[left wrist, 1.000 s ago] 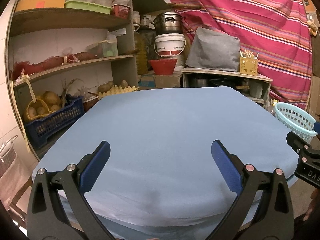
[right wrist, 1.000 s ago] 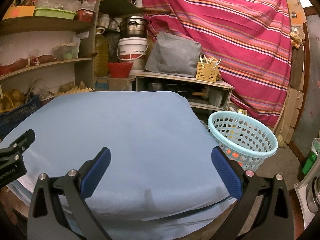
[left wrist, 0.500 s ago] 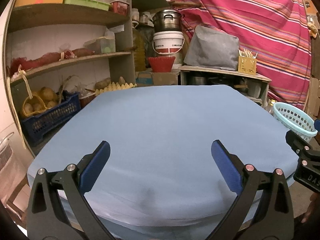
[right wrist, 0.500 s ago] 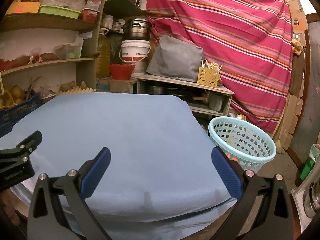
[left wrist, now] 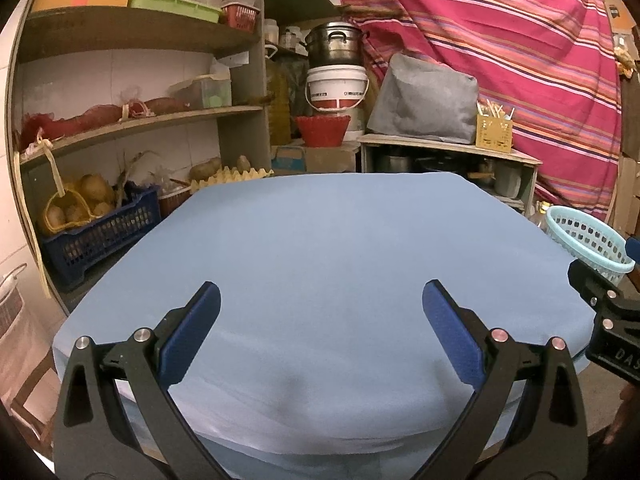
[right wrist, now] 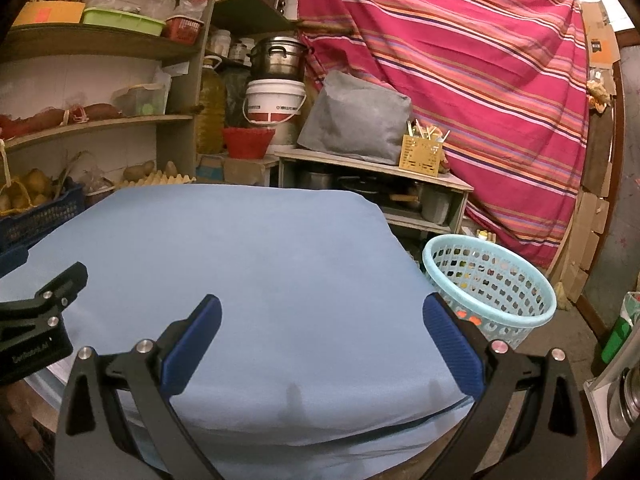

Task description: Collect trash

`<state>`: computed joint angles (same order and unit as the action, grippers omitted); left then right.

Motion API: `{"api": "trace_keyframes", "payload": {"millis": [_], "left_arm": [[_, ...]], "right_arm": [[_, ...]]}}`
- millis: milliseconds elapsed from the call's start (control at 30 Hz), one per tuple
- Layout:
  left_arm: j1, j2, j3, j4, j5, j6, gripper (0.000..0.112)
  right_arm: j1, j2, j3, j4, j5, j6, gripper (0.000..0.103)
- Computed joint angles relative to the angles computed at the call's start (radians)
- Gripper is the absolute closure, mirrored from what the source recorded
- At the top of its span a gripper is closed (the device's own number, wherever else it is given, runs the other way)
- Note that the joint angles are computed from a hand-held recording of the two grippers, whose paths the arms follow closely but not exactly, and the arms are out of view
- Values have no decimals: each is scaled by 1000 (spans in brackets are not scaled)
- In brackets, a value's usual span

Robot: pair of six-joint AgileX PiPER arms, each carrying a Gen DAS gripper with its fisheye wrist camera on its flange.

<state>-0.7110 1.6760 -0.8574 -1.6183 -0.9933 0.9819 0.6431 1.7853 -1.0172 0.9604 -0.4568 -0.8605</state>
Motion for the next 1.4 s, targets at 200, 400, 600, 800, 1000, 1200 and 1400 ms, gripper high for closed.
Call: {"api": "trace_keyframes", "payload": {"millis": [200, 400, 600, 800, 1000, 1200, 1400], "left_arm": [[-16, 3, 6, 5, -44, -1, 15], [-5, -15, 20, 7, -34, -10, 15], [-1, -20, 24, 9, -33, -12, 15], [6, -27, 36, 19, -29, -23, 15], [8, -29, 39, 22, -28, -26, 15], [8, -28, 40, 24, -30, -27, 15], [1, -36, 47, 25, -39, -21, 15]], "right_arm": [[1, 0, -2, 6, 1, -6, 5], [-2, 1, -3, 7, 7, -12, 5], [0, 9, -8, -6, 4, 6, 5], [-2, 12, -8, -11, 3, 10, 5], [-4, 11, -8, -15, 7, 12, 5], [-7, 11, -5, -25, 7, 22, 5], [-9, 15, -3, -33, 5, 29, 5]]}}
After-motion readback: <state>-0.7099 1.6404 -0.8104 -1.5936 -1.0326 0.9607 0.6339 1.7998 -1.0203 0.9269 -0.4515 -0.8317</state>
